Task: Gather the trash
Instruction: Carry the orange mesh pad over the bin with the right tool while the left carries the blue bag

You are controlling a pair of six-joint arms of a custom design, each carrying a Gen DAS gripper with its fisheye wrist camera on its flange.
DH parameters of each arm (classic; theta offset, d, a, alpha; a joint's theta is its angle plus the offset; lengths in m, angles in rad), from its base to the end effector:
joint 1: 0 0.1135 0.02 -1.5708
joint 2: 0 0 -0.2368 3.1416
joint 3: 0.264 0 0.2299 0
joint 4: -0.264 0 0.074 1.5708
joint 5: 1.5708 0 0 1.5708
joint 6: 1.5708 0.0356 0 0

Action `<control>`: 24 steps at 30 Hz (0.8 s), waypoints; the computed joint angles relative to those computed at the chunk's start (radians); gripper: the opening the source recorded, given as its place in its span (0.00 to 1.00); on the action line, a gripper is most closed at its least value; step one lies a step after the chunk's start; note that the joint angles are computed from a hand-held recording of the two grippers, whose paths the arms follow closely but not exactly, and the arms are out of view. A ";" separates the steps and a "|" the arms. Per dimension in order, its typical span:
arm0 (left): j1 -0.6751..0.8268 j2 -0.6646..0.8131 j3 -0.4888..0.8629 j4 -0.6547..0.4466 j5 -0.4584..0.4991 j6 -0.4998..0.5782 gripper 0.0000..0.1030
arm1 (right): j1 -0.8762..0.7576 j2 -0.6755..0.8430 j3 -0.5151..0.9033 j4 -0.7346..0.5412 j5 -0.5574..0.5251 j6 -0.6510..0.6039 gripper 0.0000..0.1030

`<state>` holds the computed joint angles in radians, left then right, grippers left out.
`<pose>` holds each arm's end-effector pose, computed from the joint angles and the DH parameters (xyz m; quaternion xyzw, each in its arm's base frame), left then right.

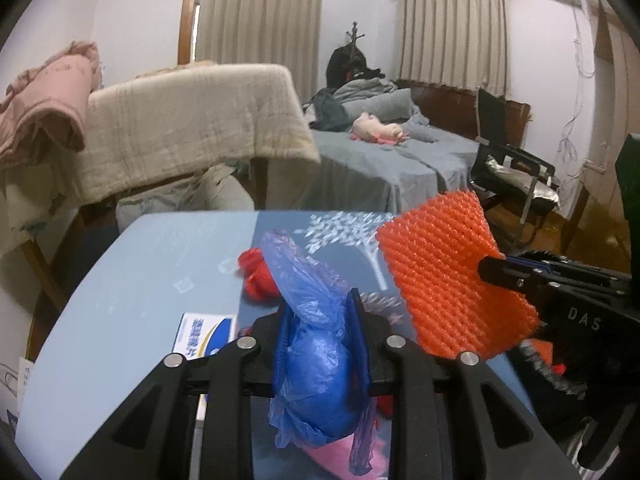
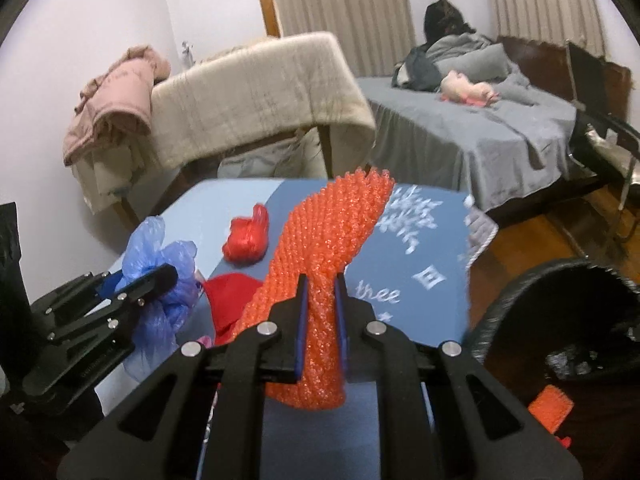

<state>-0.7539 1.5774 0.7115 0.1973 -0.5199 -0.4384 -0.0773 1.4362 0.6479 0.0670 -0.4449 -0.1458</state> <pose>0.2260 -0.1879 0.1551 0.0260 0.8765 -0.0451 0.4785 0.2673 -0.0053 0.1630 -0.1213 0.8851 0.1550 0.4218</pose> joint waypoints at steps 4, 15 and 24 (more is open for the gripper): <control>-0.051 -0.008 0.058 -0.045 -0.026 -0.006 0.26 | -0.075 -0.089 -0.009 -0.051 -0.039 -0.017 0.11; -0.187 0.088 0.260 -0.098 -0.065 0.009 0.26 | -0.376 -0.220 -0.007 -0.182 -0.192 -0.132 0.11; -0.269 0.234 0.452 -0.114 -0.070 0.022 0.26 | -0.610 -0.198 0.031 -0.242 -0.284 -0.238 0.11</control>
